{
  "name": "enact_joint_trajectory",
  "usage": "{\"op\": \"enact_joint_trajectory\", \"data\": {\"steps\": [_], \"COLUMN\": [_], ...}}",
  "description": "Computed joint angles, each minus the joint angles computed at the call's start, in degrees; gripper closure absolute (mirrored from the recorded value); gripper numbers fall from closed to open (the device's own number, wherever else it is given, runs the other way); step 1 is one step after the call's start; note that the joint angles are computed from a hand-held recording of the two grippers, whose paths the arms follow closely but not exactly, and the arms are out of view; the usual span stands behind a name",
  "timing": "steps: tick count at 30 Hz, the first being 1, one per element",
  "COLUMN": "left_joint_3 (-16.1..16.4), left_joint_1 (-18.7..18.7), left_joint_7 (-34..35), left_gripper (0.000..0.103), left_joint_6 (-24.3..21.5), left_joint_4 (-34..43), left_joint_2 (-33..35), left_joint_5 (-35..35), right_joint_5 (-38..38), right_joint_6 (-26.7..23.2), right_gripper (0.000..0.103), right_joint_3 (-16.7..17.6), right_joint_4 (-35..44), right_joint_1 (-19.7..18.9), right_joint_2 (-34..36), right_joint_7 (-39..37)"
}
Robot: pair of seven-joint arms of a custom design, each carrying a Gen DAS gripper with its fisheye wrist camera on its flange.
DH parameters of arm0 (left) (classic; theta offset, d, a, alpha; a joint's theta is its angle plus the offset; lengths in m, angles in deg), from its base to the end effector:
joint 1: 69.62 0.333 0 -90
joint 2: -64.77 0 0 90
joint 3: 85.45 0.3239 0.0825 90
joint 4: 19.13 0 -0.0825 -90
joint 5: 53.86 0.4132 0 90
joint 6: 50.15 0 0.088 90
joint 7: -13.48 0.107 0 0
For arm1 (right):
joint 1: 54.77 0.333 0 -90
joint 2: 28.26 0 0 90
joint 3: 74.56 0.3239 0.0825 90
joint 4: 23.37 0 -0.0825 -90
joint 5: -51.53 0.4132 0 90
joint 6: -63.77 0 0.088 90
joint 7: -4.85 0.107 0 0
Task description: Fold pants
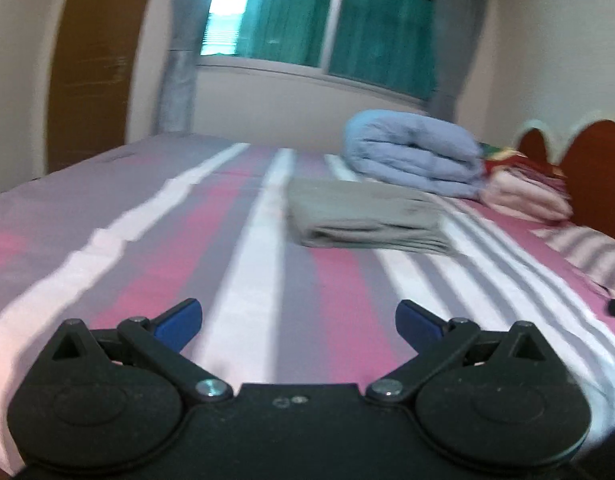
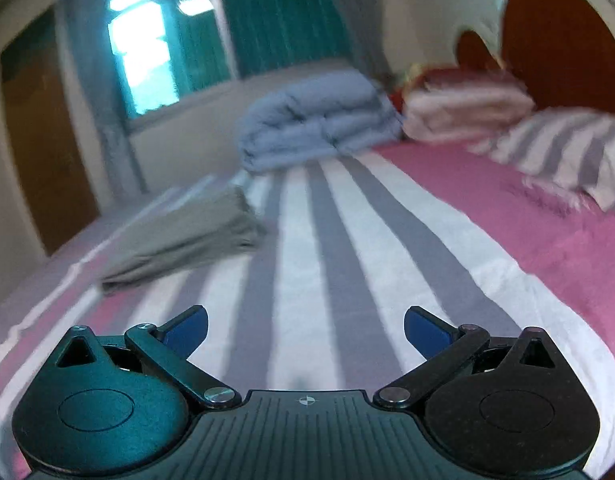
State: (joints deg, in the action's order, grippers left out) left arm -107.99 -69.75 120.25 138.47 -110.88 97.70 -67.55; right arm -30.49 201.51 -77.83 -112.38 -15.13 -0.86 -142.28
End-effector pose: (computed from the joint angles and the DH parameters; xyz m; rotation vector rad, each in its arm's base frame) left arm 0.7345 -0.2067 0.4420 -1.4039 1.7804 -1.2817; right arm 0.6059 0.4463 0.4110 -1.0596 1.8107 -0.9071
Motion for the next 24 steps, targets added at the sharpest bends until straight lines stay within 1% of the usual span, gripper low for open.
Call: {"op": "enact_joint_trajectory", "data": {"steps": [1, 2, 3, 4, 5, 6, 7, 9, 10, 11, 12, 14, 16, 18, 20, 22, 24], "left_joint_3": [-1.3, -3.0, -4.4, -4.2, -6.0, -9.4, -11.2, -12.3, -13.5, -13.8, -12.9, -13.3, -11.3, -10.7, -8.3, -6.9, -5.9], "left_joint_1": [0.6, 1.6, 2.6, 2.2, 3.7, 6.9, 8.7, 10.2, 11.8, 12.6, 12.1, 13.4, 11.7, 11.6, 9.1, 7.9, 7.3], "left_joint_7": [0.8, 1.6, 1.7, 0.9, -0.5, -2.3, -3.7, -6.1, -7.9, -9.4, -10.2, -14.0, -15.1, -17.5, -16.8, -17.2, -18.2], "left_gripper": [0.006, 0.006, 0.006, 0.006, 0.007, 0.007, 0.008, 0.008, 0.007, 0.007, 0.007, 0.006, 0.006, 0.006, 0.006, 0.006, 0.006], "left_joint_6": [1.3, 3.3, 6.1, 7.6, 8.7, 10.0, 11.3, 14.7, 15.6, 17.1, 18.5, 20.3, 22.2, 22.8, 22.3, 22.5, 22.4], "left_joint_4": [-1.7, -3.7, -6.1, -7.8, -9.5, -11.3, -12.8, -16.0, -17.7, -20.1, -22.0, -25.3, -27.4, -27.8, -27.4, -27.0, -26.7], "left_joint_2": [-0.7, -1.3, -2.1, -3.2, -3.8, -4.0, -4.3, -5.8, -6.7, -8.1, -9.7, -12.0, -13.8, -14.2, -14.4, -14.2, -13.9], "left_joint_5": [0.7, 2.0, 3.2, 3.4, 4.7, 7.4, 9.3, 11.5, 13.4, 14.4, 14.0, 16.0, 14.5, 16.0, 14.6, 15.7, 18.3], "right_joint_5": [0.1, 0.6, -0.6, -2.5, -3.4, -3.3, -3.5, -4.0, -3.8, -4.0, -4.5, -5.4, -6.0, -7.5, -7.7, -6.5, -6.0], "right_joint_6": [0.0, -2.3, -4.1, -4.5, -4.9, -5.6, -6.0, -6.5, -6.9, -6.8, -6.3, -6.8, -6.8, -7.8, -8.7, -8.8, -9.0], "right_gripper": [0.0, 0.0, 0.0, 0.0, 0.0, 0.0, 0.0, 0.0, 0.0, 0.0, 0.0, 0.0, 0.0, 0.0, 0.0, 0.0, 0.0], "right_joint_3": [0.7, 1.1, 0.7, 0.4, 0.4, 0.7, 0.8, 0.9, 1.1, 1.1, 1.0, 1.1, 1.8, 2.2, 2.5, 2.5, 1.9], "right_joint_4": [0.7, 3.2, 4.1, 4.0, 4.0, 4.6, 4.9, 5.1, 5.4, 5.1, 4.7, 3.1, 1.9, 2.1, 4.1, 6.1, 7.1], "right_joint_1": [0.7, 2.0, 3.6, 5.0, 5.9, 6.6, 7.2, 8.3, 8.6, 8.9, 8.9, 9.5, 9.7, 10.2, 10.5, 10.5, 10.9], "right_joint_2": [0.4, 1.7, 2.2, 2.1, 2.1, 2.4, 2.5, 2.5, 2.6, 2.3, 2.1, 0.8, -0.2, 0.0, 1.4, 2.9, 3.8], "right_joint_7": [-1.8, -4.7, -5.4, -4.6, -4.1, -4.2, -4.1, -4.4, -5.0, -4.7, -4.0, -3.2, -3.0, -4.3, -7.4, -10.5, -11.5]}}
